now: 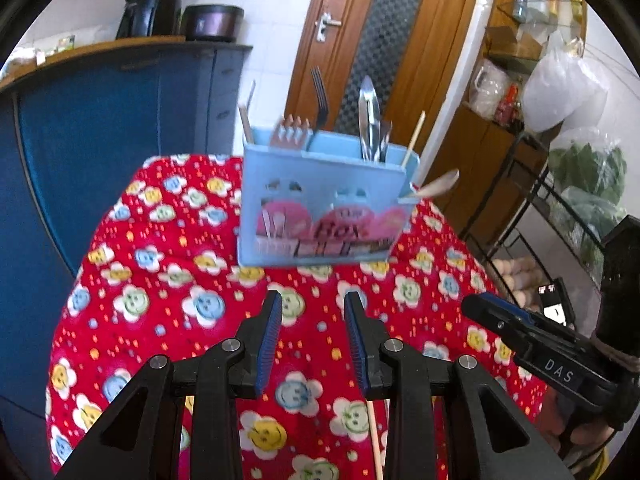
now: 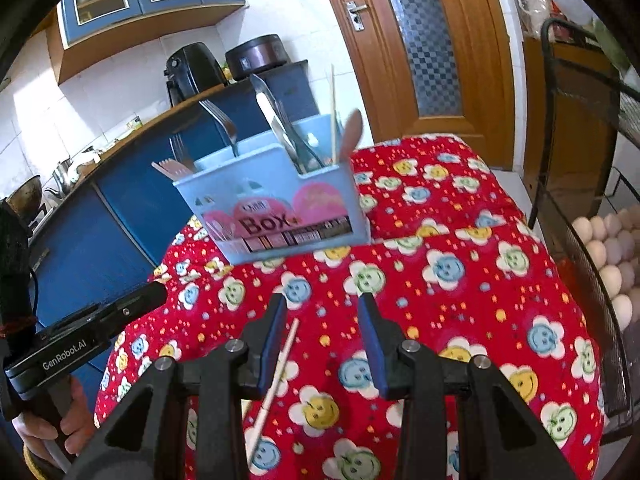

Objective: Organize utensils
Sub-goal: 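Withdraw both open tools from the caddy back over the remaining chopsticks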

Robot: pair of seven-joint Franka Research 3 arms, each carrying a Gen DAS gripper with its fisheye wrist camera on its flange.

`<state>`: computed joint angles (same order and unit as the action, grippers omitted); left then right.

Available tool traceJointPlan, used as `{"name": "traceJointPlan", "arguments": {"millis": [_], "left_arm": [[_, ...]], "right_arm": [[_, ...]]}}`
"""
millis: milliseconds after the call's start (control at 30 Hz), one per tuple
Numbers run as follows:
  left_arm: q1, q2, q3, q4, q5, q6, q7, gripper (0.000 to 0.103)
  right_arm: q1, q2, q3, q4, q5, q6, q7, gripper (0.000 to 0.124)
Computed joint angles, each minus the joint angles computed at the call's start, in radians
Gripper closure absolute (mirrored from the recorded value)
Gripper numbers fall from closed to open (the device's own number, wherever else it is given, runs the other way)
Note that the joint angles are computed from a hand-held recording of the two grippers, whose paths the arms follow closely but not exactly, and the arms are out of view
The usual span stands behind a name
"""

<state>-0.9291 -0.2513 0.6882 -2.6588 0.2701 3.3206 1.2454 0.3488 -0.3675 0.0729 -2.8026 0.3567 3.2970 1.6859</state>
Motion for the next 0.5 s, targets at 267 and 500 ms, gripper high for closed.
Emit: {"name": "traceJointPlan", "arguments": {"millis": [267,500], "left_arm": [[-0.081,0.014,0.039,-0.009,-0.068,-0.053,0.05,0.071],[-0.104,0.026,0.019,-0.013,-0.152,-0.092,0.12,0.071]], "right_arm": [[0.032,-0.018,-0.042,-0.042,0.002,-0.003,0.003,0.084],[0.075,-0.018,-0.105,-0.064,0.001,0.0,0.002,0.084]]}}
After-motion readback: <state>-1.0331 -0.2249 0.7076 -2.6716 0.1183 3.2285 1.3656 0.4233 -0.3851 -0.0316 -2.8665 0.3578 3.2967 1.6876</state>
